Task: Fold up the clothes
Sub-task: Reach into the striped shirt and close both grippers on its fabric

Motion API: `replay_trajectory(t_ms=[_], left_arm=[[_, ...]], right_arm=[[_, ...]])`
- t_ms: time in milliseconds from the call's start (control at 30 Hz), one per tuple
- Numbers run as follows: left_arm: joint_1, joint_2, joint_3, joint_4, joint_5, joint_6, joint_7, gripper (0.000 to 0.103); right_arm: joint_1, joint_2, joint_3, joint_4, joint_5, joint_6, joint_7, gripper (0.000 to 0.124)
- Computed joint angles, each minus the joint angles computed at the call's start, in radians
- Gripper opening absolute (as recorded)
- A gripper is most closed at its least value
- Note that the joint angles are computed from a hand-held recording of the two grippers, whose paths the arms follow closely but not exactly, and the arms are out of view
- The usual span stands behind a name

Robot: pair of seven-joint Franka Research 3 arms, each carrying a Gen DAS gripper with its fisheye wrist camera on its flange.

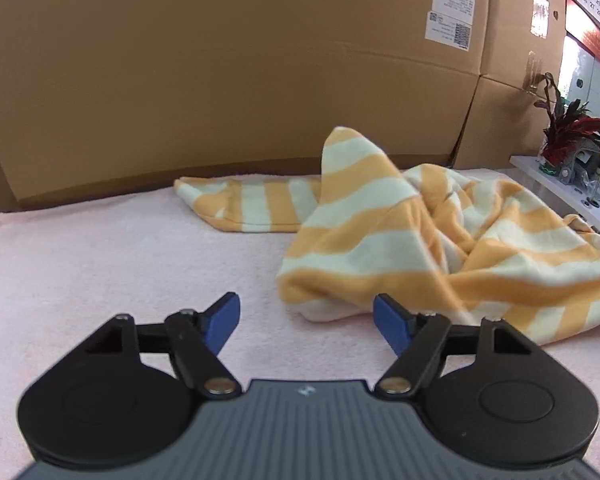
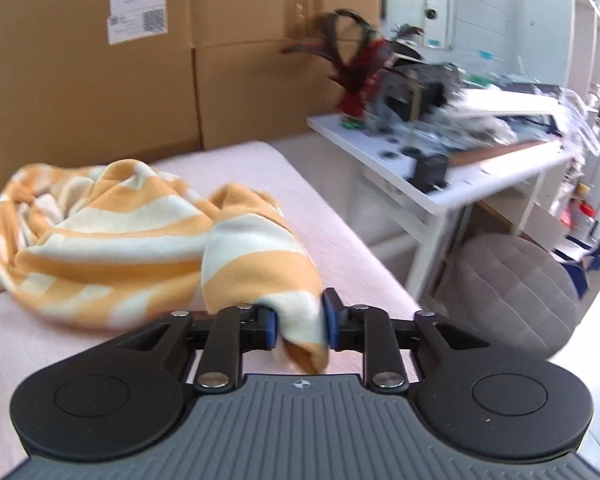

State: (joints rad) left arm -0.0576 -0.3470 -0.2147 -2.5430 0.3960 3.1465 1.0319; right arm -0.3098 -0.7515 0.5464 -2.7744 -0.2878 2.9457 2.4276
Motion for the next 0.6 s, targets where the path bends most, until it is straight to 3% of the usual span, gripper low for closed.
replay_trajectory(t_ms=[67, 100, 133, 167, 233, 300, 367, 433, 500, 533, 567, 600], left_arm=[[-0.006, -0.016, 0.002, -0.013, 0.002, 0.004, 0.004, 0.081], [0.000, -0.029, -0.003, -0.022, 0.006, 0.005, 0.003, 0.082], [0.021, -0.045, -0.019, -0.031, 0.015, 0.002, -0.005, 0.082], [0.045, -0.065, -0.035, -0.041, 0.024, -0.007, -0.015, 0.081], [0.040, -0.099, -0.014, -0.064, 0.024, -0.025, -0.013, 0.081], [0.006, -0.128, 0.035, -0.089, 0.010, -0.040, 0.012, 0.083], [-0.004, -0.154, 0.060, -0.111, -0.001, -0.043, 0.032, 0.086], [0.012, -0.163, 0.052, -0.125, 0.004, -0.025, 0.044, 0.089], [0.007, -0.146, 0.054, -0.120, 0.016, -0.005, 0.078, 0.088], [-0.016, -0.127, 0.071, -0.111, 0.020, 0.003, 0.108, 0.087], [-0.073, -0.105, 0.117, -0.098, 0.011, -0.001, 0.157, 0.082], [-0.144, -0.083, 0.173, -0.084, -0.006, -0.009, 0.215, 0.075]], right_arm=[[0.022, -0.041, -0.006, -0.038, 0.021, 0.061, 0.023, 0.057], [0.014, -0.037, 0.008, -0.049, 0.020, 0.146, 0.019, 0.064], [0.010, -0.010, 0.020, -0.049, 0.018, 0.238, -0.004, 0.082], [0.007, 0.025, 0.031, -0.045, 0.013, 0.326, -0.032, 0.093], [0.064, 0.139, 0.015, 0.012, -0.006, 0.374, -0.116, 0.093], [0.032, 0.218, 0.091, 0.086, -0.008, 0.328, -0.152, 0.093], [-0.097, 0.234, 0.250, 0.165, -0.004, 0.190, -0.158, 0.086], [-0.195, 0.238, 0.348, 0.201, -0.060, 0.124, -0.118, 0.080], [-0.206, 0.238, 0.342, 0.162, -0.032, 0.207, -0.108, 0.067], [-0.174, 0.237, 0.302, 0.143, -0.007, 0.225, -0.113, 0.033], [-0.133, 0.234, 0.255, 0.126, 0.022, 0.234, -0.123, 0.010], [-0.071, 0.231, 0.188, 0.101, 0.056, 0.260, -0.133, 0.010]])
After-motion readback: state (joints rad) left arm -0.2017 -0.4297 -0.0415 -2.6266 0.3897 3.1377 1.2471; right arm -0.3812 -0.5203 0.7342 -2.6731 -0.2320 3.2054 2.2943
